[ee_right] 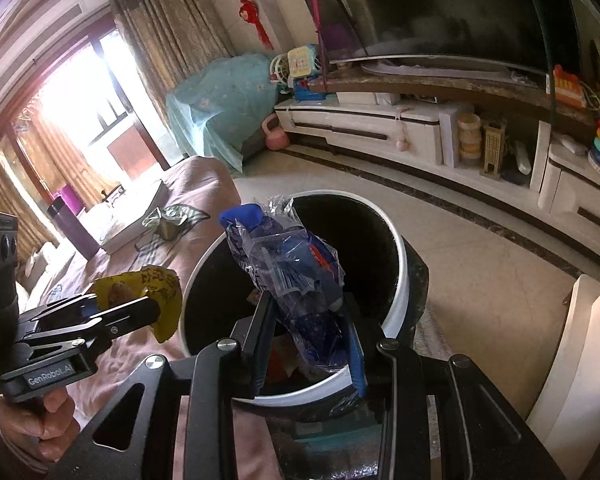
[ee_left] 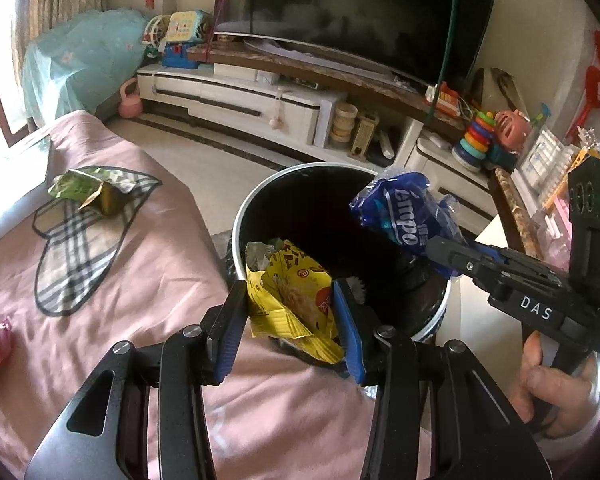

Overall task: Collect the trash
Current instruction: 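Carry both bags over the bin and open both tools to drop them, then grasp the blue brush with the left tool while the right tool grasps the white foam block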

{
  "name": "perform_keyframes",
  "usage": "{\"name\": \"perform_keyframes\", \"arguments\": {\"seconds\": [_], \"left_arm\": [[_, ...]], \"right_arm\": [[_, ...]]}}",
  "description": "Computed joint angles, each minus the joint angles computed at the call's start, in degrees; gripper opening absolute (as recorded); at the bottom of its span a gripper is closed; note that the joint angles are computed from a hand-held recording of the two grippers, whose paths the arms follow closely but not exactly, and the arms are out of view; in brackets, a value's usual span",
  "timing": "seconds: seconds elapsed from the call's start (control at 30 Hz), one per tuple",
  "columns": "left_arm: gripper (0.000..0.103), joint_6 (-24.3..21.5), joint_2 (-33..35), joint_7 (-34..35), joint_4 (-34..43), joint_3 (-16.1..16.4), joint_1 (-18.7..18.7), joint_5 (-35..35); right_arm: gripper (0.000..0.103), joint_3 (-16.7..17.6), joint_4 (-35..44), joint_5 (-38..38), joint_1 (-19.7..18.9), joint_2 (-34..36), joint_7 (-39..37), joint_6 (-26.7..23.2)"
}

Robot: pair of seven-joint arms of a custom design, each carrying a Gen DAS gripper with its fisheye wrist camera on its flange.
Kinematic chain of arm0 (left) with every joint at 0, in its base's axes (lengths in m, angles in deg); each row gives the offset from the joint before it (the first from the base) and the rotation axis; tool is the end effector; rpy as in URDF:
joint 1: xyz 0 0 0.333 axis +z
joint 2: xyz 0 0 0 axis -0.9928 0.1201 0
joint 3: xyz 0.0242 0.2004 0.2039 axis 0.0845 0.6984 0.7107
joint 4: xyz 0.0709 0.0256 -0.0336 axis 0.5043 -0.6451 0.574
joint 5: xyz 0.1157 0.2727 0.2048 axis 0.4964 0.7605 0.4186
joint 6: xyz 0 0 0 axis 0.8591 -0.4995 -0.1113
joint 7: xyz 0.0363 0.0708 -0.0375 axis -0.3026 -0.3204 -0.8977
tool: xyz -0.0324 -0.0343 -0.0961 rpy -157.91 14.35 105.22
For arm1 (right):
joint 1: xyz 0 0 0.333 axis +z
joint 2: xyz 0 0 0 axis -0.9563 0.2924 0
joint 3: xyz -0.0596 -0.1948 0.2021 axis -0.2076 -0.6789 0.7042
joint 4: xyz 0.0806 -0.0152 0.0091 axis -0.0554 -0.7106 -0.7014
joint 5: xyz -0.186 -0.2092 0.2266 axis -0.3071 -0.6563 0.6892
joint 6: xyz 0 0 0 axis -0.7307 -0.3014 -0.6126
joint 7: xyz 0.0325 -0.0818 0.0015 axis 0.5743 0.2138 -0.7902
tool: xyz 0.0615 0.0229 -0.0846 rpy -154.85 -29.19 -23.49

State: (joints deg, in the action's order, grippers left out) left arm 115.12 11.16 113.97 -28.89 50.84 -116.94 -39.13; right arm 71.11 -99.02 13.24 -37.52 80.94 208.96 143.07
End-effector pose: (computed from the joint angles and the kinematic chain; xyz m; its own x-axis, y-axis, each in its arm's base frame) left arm 0.6236 -0.4580 0.3337 -0.4317 -0.8916 0.1367 -0.7268 0.2541 -0.6381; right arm 0.5927 0.3545 0.3392 0.0144 -0.9576 -0.2877 -0.7132 0.1918 -0.6742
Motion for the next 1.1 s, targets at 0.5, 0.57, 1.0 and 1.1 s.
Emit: {"name": "perform_keyframes", "arguments": {"seconds": [0.5,0.57,1.0,1.1], "left_arm": [[0.071,-6.38,7.76,0.82,13.7,-0.96,-0.01,-1.36],[0.073,-3.81,5.28,0.29,9.0,-0.94,0.4,-1.36],[0.079,10.65,-11.05,-5.12,-21.69,1.34,1.96,-2.52],[0.079,13.57,-14.67,-6.84,-28.66,2.71,1.85,-2.81]], "right_arm": [[0.049,4.86,3.97,6.01,-4.75,2.51,-7.93,-2.29],[0.051,4.16,3.28,6.39,-4.39,2.17,-7.36,-1.34],[0.084,-5.01,0.48,4.1,4.23,1.25,0.3,6.54],[0.088,-4.61,1.88,4.58,5.04,2.28,0.13,7.33]]}}
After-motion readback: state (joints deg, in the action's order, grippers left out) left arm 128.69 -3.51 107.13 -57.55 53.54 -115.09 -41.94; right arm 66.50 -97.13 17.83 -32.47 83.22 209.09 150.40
